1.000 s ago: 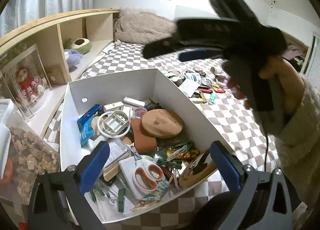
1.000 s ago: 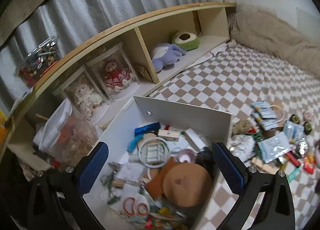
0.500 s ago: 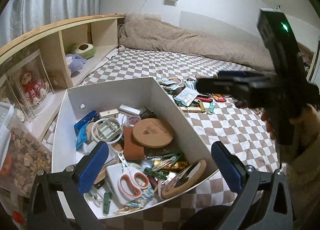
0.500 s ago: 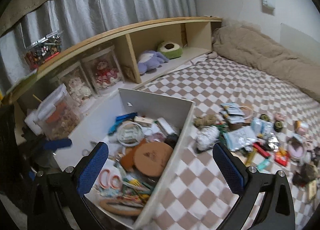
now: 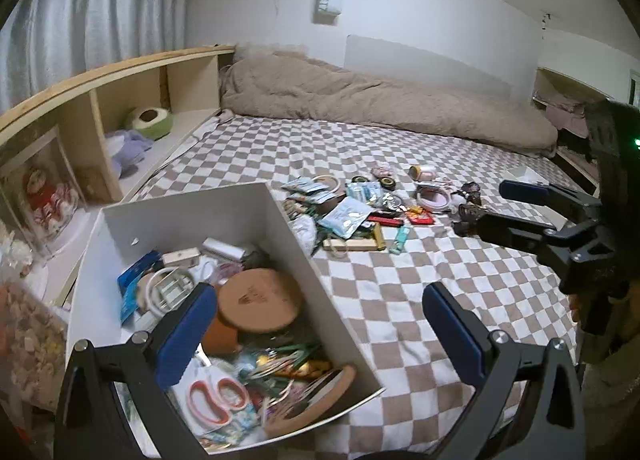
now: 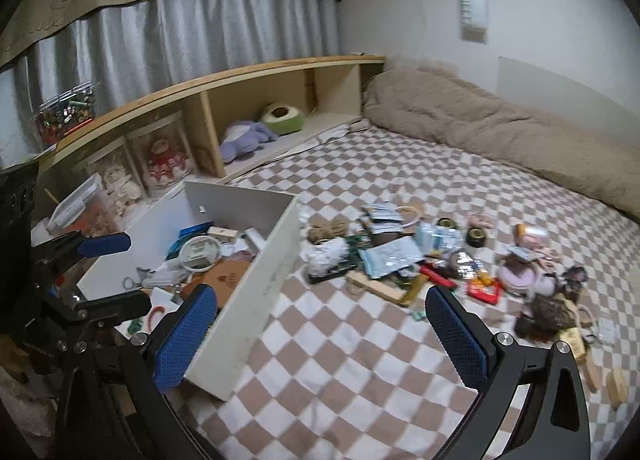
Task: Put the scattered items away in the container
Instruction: 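Move both tools back from the white box toward the items on the bed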
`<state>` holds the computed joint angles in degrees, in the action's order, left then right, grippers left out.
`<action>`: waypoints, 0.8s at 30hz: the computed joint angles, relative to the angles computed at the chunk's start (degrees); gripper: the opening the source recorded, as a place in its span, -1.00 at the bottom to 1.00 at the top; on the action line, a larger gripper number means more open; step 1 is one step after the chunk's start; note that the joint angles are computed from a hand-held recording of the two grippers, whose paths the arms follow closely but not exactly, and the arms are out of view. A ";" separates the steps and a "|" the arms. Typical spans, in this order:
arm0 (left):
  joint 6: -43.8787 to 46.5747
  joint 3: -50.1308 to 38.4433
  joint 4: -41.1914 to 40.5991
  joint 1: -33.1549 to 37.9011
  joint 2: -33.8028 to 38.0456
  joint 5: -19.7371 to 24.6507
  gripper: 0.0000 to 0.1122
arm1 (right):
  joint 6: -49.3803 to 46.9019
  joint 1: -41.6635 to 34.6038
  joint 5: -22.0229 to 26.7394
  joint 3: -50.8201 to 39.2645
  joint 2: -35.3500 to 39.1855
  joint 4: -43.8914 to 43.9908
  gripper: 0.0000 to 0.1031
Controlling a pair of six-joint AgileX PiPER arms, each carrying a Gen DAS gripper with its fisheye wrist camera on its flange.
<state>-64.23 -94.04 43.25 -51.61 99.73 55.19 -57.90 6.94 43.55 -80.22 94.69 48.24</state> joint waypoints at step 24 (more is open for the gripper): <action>8.57 -30.94 -4.40 1.98 20.38 4.35 0.83 | -7.94 -12.28 0.75 -5.38 5.37 6.16 1.00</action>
<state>-55.66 -124.98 38.85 -49.63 120.10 59.54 -65.85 -5.34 44.30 -85.59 100.06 54.39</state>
